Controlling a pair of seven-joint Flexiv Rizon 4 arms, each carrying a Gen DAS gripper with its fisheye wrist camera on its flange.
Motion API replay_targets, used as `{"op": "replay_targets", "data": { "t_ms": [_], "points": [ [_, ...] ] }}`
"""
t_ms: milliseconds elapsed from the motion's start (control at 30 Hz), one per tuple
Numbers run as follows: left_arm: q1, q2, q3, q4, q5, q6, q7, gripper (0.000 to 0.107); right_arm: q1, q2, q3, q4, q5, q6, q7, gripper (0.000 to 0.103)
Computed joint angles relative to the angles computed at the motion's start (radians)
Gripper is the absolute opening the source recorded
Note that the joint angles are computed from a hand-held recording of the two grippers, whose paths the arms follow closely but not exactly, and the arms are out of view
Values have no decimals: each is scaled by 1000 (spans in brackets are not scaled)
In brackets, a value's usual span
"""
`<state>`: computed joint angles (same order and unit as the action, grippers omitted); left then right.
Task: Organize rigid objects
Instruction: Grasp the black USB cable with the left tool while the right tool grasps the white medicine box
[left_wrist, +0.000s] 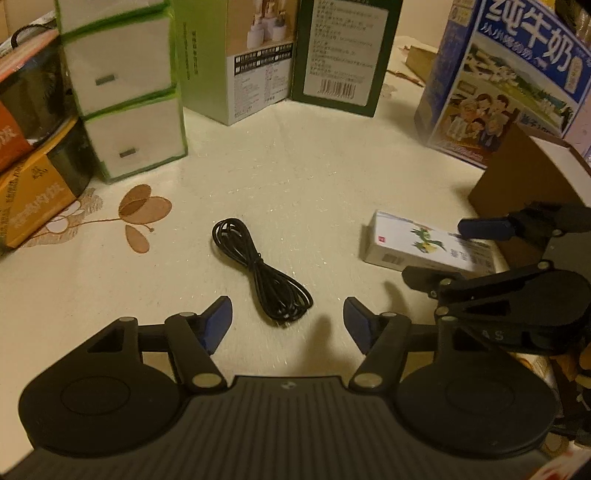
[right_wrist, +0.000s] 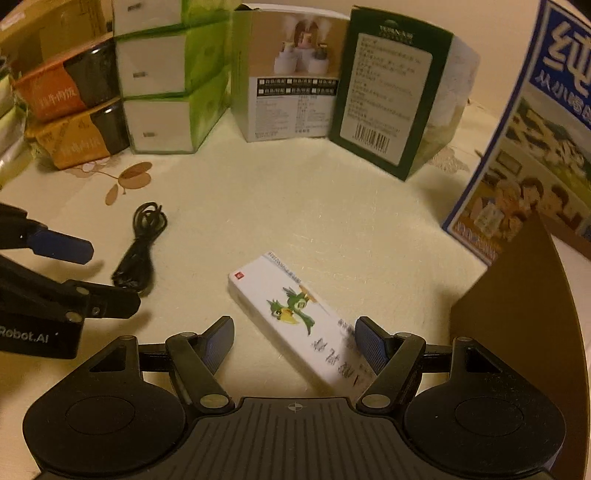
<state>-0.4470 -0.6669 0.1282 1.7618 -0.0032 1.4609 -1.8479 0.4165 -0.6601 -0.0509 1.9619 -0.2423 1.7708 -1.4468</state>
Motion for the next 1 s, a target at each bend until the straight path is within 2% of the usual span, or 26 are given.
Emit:
{"op": "replay_targets", "data": {
  "t_ms": [133, 233, 267, 300, 333, 367, 400, 567, 767, 1000],
  "points": [
    [-5, -34, 17, -39, 2, -16, -8, 56, -38, -26, 31, -41, -24, -43, -4, 70],
    [-5, -52, 27, -62, 6, -28, -15, 50, -106, -42, 103, -71, -46, -88, -13, 68],
    [2, -55, 20, -66, 5, -30, -12, 48, -110, -43, 106, -70, -48, -83, -15, 63],
    [9, -58, 14, -66, 4, -25, -10, 42, -125, -43, 123, -68, -50, -81, -18, 53],
    [17, -57, 6, -62, 5, -18, -4, 35, -154, -42, 158, -68, -52, -92, -21, 48],
    [28, -55, -6, -56, 5, -9, 7, 31, -195, -40, 209, -71, -52, -114, -24, 39],
    [38, -52, -18, -47, 4, 1, 20, 31, -224, -38, 246, -73, -46, -133, -23, 35],
    [81, -17, -71, 26, -14, 46, 88, 30, -210, 8, 247, -15, 4, -142, 34, 35],
    [78, 62, -88, 164, -11, 84, 154, 30, -101, 107, 164, 145, 60, -81, 146, 35],
    [80, 183, -144, 382, -41, 163, 177, 30, 153, 242, -19, 392, 141, 24, 233, 35]
  ]
}}
